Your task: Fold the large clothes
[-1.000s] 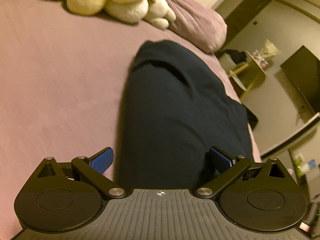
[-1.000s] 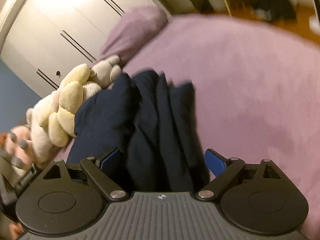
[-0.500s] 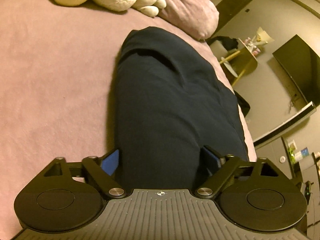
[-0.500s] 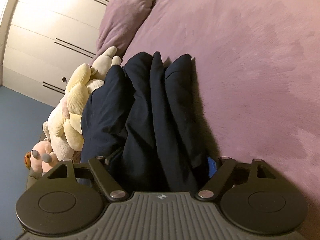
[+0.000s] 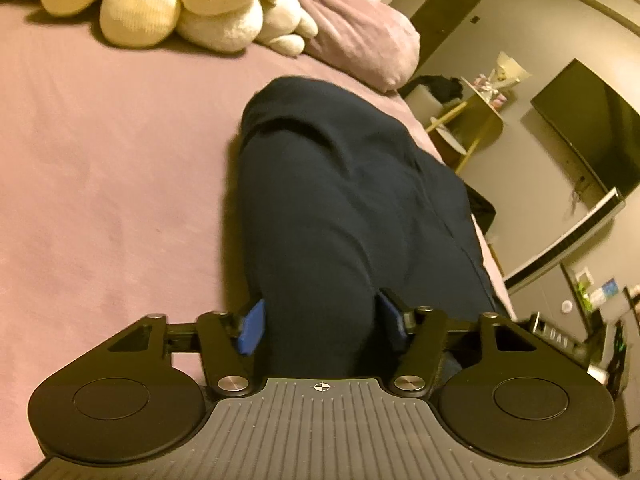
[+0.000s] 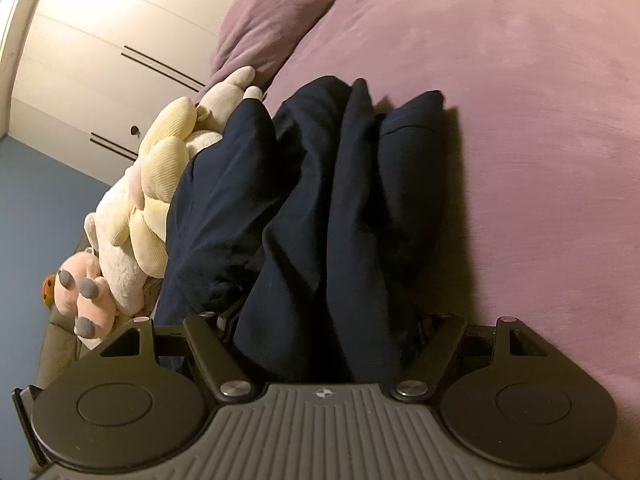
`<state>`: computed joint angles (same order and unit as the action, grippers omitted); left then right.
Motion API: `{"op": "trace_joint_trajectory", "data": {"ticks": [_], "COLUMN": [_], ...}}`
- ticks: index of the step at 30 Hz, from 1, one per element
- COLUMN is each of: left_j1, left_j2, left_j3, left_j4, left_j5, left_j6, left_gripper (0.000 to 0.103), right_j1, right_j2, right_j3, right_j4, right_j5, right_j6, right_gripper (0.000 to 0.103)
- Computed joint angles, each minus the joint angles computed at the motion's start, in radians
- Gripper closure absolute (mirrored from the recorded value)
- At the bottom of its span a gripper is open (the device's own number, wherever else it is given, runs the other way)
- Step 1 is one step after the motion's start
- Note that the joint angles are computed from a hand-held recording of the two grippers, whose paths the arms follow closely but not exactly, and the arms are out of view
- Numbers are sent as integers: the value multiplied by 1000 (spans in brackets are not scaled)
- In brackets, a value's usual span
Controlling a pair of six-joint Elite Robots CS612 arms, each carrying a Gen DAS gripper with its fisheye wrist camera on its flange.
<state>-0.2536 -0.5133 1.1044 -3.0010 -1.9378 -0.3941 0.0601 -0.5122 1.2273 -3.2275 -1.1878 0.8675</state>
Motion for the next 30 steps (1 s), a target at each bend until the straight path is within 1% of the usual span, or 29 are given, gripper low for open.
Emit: {"op": "trace_joint_trajectory", "data": {"ticks": [1, 3, 4, 5, 7, 8, 10, 13, 17, 19, 20, 23, 26, 27, 28, 30], "left_j1": [2, 5, 6, 7, 15, 18, 23, 31, 36, 35, 33, 30, 28, 27, 24, 18], "left_j2": [-7, -18, -19, -18, -9, -5, 7, 38, 101, 122, 128, 130, 123, 119, 112, 98], "left_j3": [13, 35, 37, 32, 20, 17, 9, -31, -110, -135, -144, -157, -158, -158, -150, -138], "left_j4": [-12, -48, -51, -32, -21, -27, -43, -24, -38, -49, -48, -28, -11, -4, -4, -8], "left_j5": [8, 23, 34, 39, 14, 6, -11, -73, -158, -168, -166, -166, -177, -174, -168, -161], "left_j6": [22, 64, 71, 66, 15, -12, -48, -107, -259, -315, -323, -279, -218, -191, -163, -113], "left_gripper": [49, 52, 50, 47, 33, 30, 17, 11, 5, 3, 3, 4, 9, 10, 13, 17], "right_j1": [4, 11, 15, 19, 23, 25, 23, 12, -2, -5, -8, -17, -22, -24, -23, -19], "right_j2": [0, 6, 9, 15, 25, 25, 23, 16, 16, 23, 25, 26, 11, 6, 1, -8], "right_j3": [-6, -28, -39, -53, -76, -81, -77, -46, -25, -26, -25, -9, 24, 38, 48, 63], "right_j4": [8, 22, 27, 29, 39, 48, 47, 17, 2, -13, -23, -42, -49, -60, -64, -64], "right_j5": [-5, -6, -7, -5, -6, -13, -13, 3, 35, 49, 57, 82, 85, 87, 89, 80], "right_j6": [-7, -19, -27, -32, -30, -33, -25, -3, 31, 38, 38, 57, 29, 22, 8, -24], "right_gripper": [30, 30, 30, 30, 29, 29, 29, 29, 29, 28, 28, 28, 29, 31, 35, 39]}}
